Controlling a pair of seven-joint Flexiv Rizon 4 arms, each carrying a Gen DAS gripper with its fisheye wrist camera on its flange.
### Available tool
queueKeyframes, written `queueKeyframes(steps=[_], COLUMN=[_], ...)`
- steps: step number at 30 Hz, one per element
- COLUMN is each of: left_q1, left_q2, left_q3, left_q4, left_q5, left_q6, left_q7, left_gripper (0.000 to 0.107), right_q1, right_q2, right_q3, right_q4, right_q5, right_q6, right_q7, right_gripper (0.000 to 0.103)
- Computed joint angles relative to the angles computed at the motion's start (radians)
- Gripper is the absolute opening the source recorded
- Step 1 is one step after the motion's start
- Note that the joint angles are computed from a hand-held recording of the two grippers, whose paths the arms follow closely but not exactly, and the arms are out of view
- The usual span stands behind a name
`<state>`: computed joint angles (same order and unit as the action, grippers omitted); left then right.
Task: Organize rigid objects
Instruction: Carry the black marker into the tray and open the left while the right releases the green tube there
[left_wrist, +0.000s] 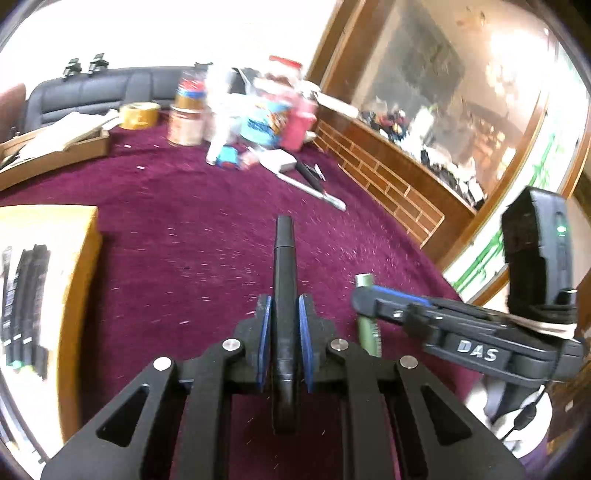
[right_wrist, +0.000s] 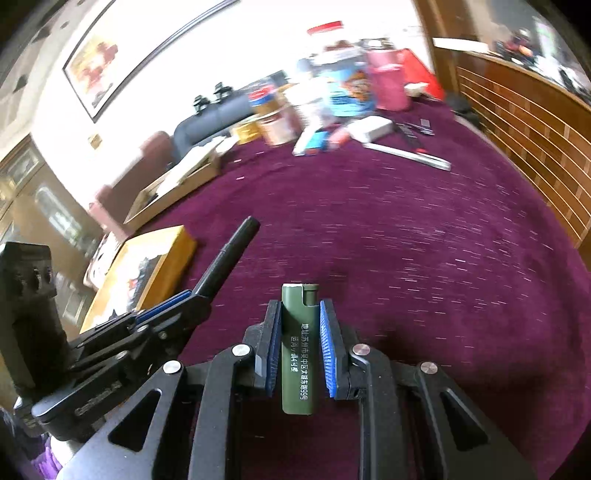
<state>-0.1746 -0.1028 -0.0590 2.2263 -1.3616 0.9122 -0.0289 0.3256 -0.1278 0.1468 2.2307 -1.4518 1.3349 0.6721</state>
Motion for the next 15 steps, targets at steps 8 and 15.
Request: queueKeyframes(steps=[8, 15], left_q1=[0.112, 0.230], left_q2=[0.025, -0.047], left_q3=[0.079, 0.112], left_q4=[0.013, -0.027], left_q5=[-0.046, -0.089], left_q6=[-0.056, -0.006], left_q7=[0.002, -0.030], left_gripper=[0.012, 0.012], right_q1=[0.099, 0.169], right_q2=[-0.189, -0.416], right_q3=[-0.023, 0.077], right_q4=[-0.228, -0.472], right_q5=[0.054, 0.406], right_q6=[0.096, 0.072], right_q7=[-0.140, -0.557], right_gripper=[0.018, 0.018])
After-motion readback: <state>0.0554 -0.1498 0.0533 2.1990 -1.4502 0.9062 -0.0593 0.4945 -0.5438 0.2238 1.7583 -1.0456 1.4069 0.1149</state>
